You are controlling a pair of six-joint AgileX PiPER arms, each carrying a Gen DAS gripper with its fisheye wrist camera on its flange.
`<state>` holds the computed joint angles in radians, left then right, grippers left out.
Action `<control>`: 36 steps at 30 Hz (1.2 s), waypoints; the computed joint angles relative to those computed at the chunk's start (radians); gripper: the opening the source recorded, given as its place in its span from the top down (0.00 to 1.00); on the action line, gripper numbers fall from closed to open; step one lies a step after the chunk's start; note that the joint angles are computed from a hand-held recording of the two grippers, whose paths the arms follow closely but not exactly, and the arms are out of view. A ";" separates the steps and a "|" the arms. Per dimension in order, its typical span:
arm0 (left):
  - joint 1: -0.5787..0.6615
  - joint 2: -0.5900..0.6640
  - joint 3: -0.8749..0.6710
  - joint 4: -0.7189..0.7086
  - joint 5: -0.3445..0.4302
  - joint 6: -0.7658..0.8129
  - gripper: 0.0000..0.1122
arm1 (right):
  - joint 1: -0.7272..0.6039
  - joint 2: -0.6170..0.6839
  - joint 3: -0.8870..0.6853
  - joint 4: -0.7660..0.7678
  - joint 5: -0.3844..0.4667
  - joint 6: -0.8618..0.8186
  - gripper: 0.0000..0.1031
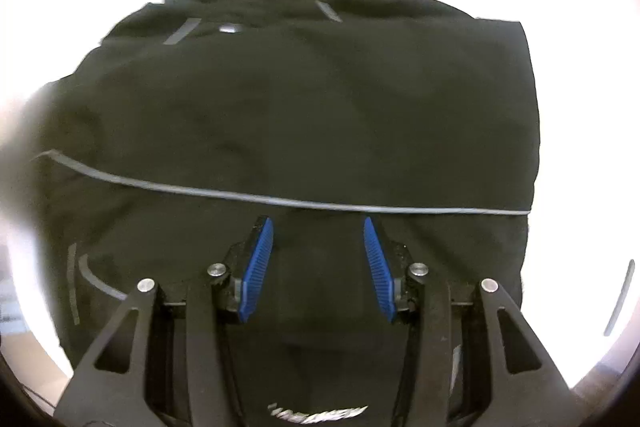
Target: Fold large clothes
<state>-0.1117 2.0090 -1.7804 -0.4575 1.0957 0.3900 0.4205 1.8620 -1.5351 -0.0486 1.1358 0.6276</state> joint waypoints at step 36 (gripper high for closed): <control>0.764 0.378 -0.410 0.135 0.049 -0.501 0.49 | -0.003 0.297 -0.222 0.051 0.068 -0.161 0.35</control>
